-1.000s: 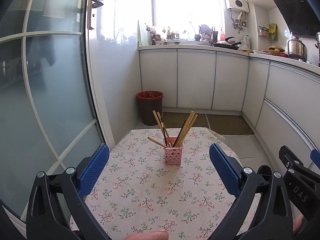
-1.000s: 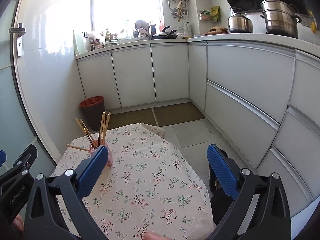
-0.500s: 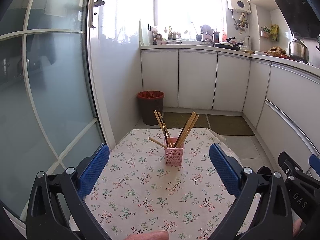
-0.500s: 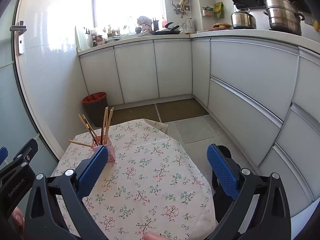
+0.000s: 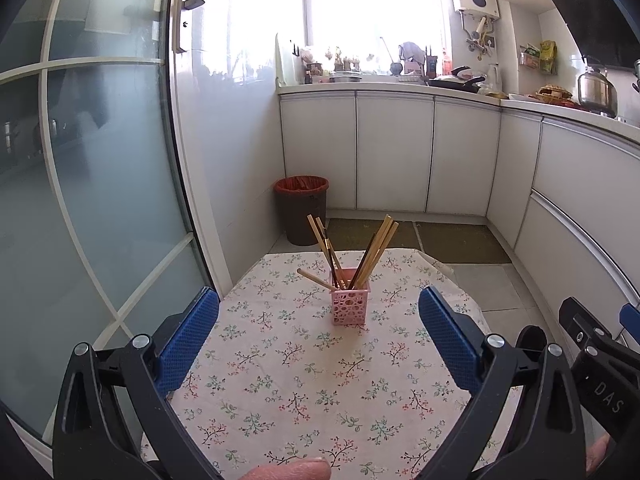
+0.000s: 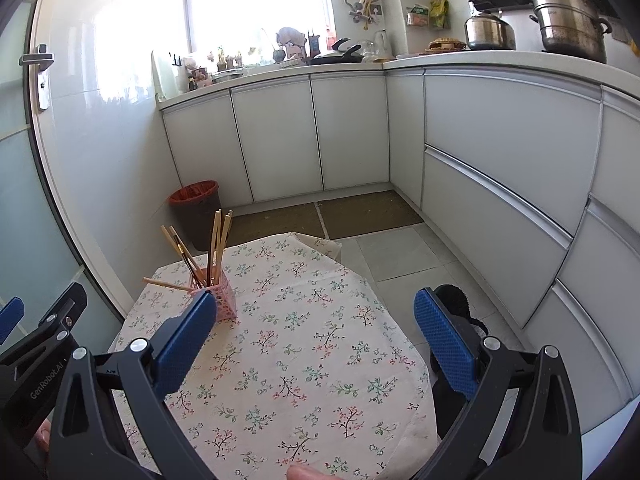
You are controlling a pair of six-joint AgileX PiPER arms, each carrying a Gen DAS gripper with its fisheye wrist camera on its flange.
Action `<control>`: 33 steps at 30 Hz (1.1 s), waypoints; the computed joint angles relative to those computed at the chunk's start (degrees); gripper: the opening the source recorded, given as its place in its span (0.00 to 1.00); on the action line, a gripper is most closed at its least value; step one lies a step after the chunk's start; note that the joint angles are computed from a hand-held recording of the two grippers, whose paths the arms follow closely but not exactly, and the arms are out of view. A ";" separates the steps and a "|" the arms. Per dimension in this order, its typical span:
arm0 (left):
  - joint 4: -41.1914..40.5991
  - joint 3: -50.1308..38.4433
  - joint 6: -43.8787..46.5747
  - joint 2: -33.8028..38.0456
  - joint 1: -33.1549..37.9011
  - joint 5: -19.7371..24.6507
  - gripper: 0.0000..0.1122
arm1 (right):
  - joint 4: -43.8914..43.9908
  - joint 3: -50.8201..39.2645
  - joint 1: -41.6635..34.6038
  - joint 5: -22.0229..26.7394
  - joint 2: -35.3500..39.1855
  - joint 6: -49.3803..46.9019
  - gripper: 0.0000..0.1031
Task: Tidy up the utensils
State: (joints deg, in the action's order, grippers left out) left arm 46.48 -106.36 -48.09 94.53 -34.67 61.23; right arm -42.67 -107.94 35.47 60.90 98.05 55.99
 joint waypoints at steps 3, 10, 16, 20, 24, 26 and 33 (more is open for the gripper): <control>-0.02 0.02 -0.07 -0.01 0.10 -0.03 0.85 | -0.10 0.01 0.02 0.04 0.02 0.17 0.93; -0.26 0.00 0.39 0.00 0.24 -0.01 0.85 | -0.08 0.11 0.13 -0.12 0.02 0.01 0.93; -0.23 0.39 -0.01 -0.22 0.32 0.00 0.85 | 0.09 0.02 0.20 -0.08 0.09 0.12 0.93; -0.97 -0.02 0.41 -0.01 0.79 0.22 0.85 | 1.11 -0.09 -0.03 -0.21 0.08 -0.34 0.93; -0.80 -0.48 0.62 0.33 0.64 0.73 0.85 | 1.93 -0.35 -0.36 -0.23 0.15 -0.95 0.93; -0.89 -0.51 0.78 0.39 0.60 0.77 0.85 | 1.70 -0.32 -0.19 -0.23 0.11 -0.76 0.93; -0.63 -1.03 0.71 0.76 0.52 1.29 0.85 | 1.85 -0.13 -0.23 -0.32 -0.04 -0.84 0.93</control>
